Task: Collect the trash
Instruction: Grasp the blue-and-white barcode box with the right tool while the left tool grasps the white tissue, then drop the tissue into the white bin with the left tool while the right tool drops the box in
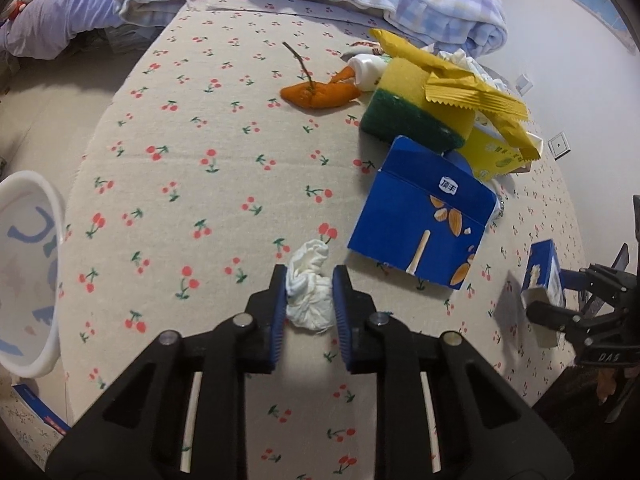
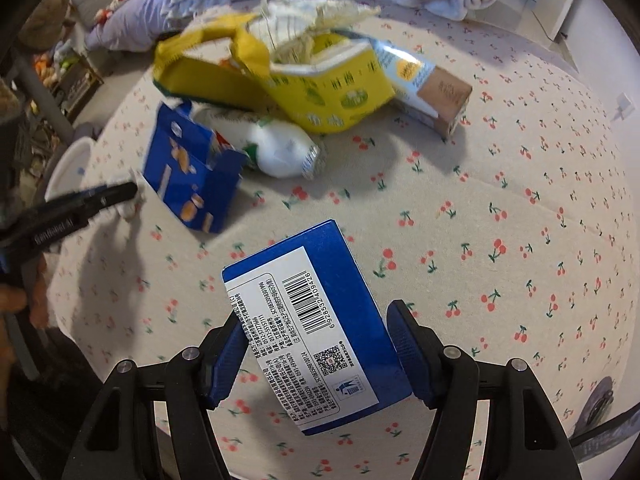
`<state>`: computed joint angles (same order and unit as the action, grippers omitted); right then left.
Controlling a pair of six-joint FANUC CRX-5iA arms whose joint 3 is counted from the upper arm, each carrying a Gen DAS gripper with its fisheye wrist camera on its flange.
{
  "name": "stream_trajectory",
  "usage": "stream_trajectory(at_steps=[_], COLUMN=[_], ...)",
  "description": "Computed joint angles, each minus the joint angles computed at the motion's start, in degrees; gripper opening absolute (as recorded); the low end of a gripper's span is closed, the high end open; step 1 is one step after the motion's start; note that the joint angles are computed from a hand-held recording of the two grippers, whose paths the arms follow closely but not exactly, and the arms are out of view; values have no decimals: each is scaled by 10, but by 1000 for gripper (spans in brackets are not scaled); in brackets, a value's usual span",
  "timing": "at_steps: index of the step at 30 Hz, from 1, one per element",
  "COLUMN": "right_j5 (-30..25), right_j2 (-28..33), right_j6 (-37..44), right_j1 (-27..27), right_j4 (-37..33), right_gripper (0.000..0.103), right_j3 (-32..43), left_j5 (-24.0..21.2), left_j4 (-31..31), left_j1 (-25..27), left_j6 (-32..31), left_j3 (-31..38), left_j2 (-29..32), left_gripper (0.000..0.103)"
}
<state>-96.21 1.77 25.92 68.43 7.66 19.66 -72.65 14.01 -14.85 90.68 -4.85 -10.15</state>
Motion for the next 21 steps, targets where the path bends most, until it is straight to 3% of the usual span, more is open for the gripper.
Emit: stream_trajectory(at_steps=[11,17,21], right_j5=[2,41,66], right_j2=[51,55,90], right_j6=[23,31,32], right_j1=[-6,19,41], right_j4=[47,65,76], right_gripper=[69,69,69], right_j3=[116,115,144], left_j5=[-1,-12,-25], left_j4=[23,45,58], left_j1=[75,149,211], left_j6=[-15,-37,-55], left_j3=[-35,-62,-80], left_j2=[-60,-103,-132], left_gripper=[24,24,24])
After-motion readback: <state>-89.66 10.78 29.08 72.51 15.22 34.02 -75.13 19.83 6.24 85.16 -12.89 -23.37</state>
